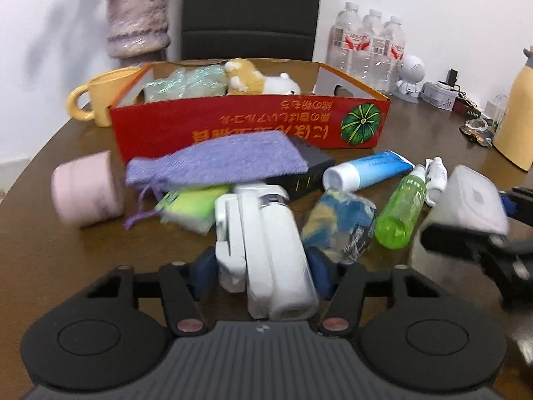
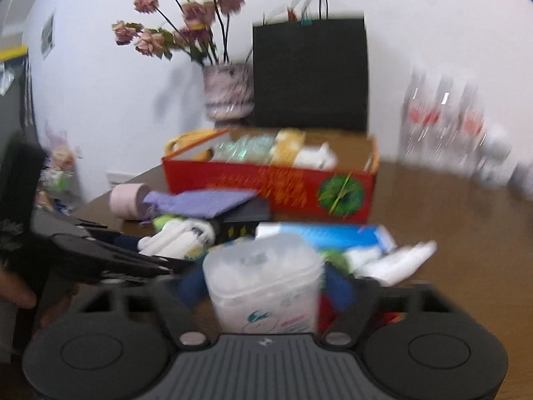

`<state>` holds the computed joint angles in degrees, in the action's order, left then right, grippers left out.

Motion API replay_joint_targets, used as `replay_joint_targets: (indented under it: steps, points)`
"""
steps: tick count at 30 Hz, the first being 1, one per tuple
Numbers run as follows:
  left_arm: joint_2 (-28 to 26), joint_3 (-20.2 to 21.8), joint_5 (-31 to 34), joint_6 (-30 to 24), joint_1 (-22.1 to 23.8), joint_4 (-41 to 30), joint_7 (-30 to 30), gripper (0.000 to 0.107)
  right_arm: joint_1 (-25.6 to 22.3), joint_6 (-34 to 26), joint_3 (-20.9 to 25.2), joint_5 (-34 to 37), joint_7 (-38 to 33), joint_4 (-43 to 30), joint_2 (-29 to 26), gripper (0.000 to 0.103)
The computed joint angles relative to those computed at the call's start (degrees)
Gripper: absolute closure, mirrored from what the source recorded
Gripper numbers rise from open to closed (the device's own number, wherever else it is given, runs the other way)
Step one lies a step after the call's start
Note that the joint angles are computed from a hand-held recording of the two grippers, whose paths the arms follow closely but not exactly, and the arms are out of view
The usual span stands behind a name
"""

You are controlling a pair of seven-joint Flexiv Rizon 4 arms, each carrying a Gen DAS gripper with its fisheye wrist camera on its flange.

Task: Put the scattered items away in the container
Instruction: 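Grasp the white gadget with the left tool while the right tool grasps the clear box, then carry the white gadget and clear box into the cardboard box and release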

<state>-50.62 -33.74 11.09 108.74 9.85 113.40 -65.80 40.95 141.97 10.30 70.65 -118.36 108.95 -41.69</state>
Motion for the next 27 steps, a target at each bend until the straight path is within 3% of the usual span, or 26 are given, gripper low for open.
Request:
replay_joint_targets:
  steps: [5, 8, 9, 12, 13, 16, 19, 20, 21, 22, 23, 24, 27]
  points:
    - [4.10, -1.08, 3.34, 3.74, 5.91, 10.03, -2.16, 0.050, 2.74, 3.35, 1.88, 5.62, -7.36, -1.74, 1.36, 0.036]
    - [5.92, 0.22, 5.53, 6.83, 6.86, 14.20, -4.00, 0.050, 1.60, 4.09, 5.68, 8.42, -5.26, -1.83, 1.94, 0.036]
    - [6.08, 0.61, 6.12, 7.99, 6.81, 14.75, -4.74, 0.048, 1.11, 4.29, 6.33, 10.39, -5.82, -2.87, 1.68, 0.036]
    - [5.69, 2.71, 7.69, 12.09, 5.08, 14.00, -6.99, 0.026, -0.05, 7.17, 7.40, 14.61, -10.42, -7.28, -0.67, 0.035]
    - [5.66, 3.16, 8.25, 12.14, 4.63, 13.38, -7.53, 0.026, -0.04, 8.39, 7.67, 14.26, -10.96, -7.80, -1.55, 0.034]
    - [5.42, 3.84, 9.82, 11.72, 3.93, 11.89, -8.75, 0.027, 0.41, 11.35, 8.73, 10.12, -8.79, -6.31, -3.59, 0.019]
    - [4.66, 2.24, 11.54, 9.02, 5.54, 11.52, -9.06, 0.033, 0.50, 12.36, 9.58, 6.73, -3.67, -2.81, -4.24, 0.019]
    - [4.54, 1.96, 11.63, 7.97, 5.72, 11.48, -8.79, 0.039, 0.28, 12.02, 9.71, 6.09, -1.96, -1.83, -4.30, 0.019]
    - [4.84, 3.30, 11.02, 8.51, 4.30, 11.52, -8.40, 0.050, -0.16, 11.07, 9.85, 5.62, -0.38, -0.94, -4.23, 0.020]
    - [5.01, 4.58, 8.76, 10.24, 2.55, 12.09, -6.39, 0.051, -0.66, 9.68, 9.93, 4.64, 1.47, 0.06, -4.06, 0.025]
    - [5.64, 4.89, 9.56, 9.70, 2.39, 12.04, -8.11, 0.051, -1.05, 8.24, 9.95, 2.58, 4.34, 1.58, -3.83, 0.034]
    - [6.13, 3.33, 10.02, 8.35, 3.84, 12.41, -9.47, 0.051, -1.19, 7.66, 9.74, 0.11, 8.15, 3.11, -3.69, 0.035]
    - [4.60, -7.50, 13.20, 5.86, 13.19, 12.84, -10.72, 0.051, -0.83, 7.89, 8.50, -3.99, 14.85, 5.42, -1.41, 0.035]
